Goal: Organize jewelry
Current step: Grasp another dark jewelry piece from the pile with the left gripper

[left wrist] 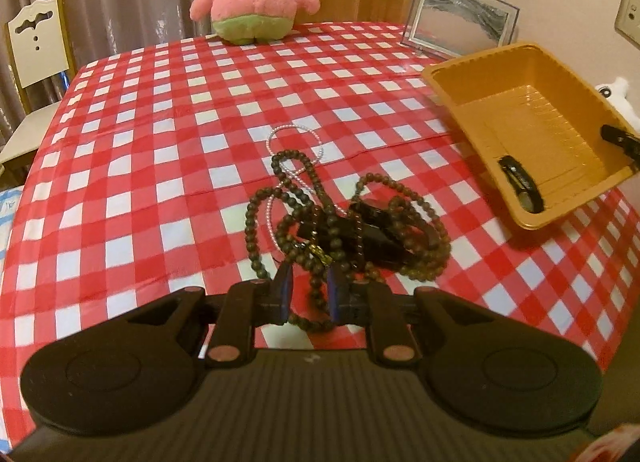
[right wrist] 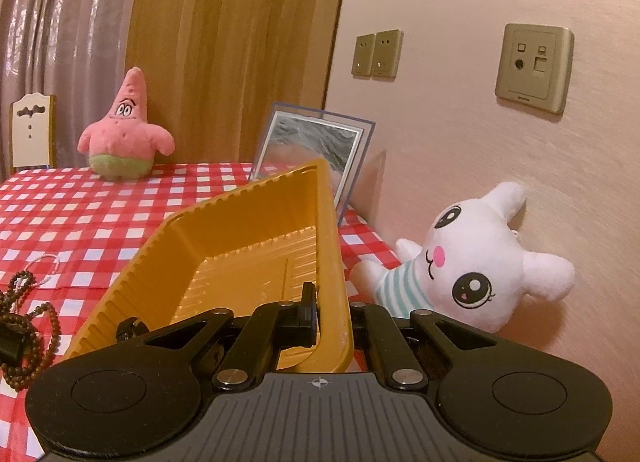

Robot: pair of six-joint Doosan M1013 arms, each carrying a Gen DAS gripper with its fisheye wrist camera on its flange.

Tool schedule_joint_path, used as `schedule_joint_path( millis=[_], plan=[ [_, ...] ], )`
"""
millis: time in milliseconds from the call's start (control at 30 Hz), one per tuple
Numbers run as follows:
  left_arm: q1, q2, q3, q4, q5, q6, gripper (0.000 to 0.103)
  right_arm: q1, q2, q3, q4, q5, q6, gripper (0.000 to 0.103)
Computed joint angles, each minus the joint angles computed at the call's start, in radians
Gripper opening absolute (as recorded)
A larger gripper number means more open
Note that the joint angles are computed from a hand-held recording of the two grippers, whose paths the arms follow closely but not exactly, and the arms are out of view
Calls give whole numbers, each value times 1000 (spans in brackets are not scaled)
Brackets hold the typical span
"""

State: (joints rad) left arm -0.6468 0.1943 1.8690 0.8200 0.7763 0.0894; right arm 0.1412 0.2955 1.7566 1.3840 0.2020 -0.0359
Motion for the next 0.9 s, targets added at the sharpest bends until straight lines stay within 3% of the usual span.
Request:
schedule_joint_path(
  millis=[367, 633, 900],
  plan=[
    [50, 32, -5, 12, -91, 34, 15, 2, -2, 0, -38, -5, 40, 4],
    [59, 47, -8, 5, -111, 51, 15, 2, -2, 0, -79, -9, 89, 4],
    [94, 33, 11, -30, -215, 86, 13, 2, -1, -2, -110, -12, 121, 4]
  ],
)
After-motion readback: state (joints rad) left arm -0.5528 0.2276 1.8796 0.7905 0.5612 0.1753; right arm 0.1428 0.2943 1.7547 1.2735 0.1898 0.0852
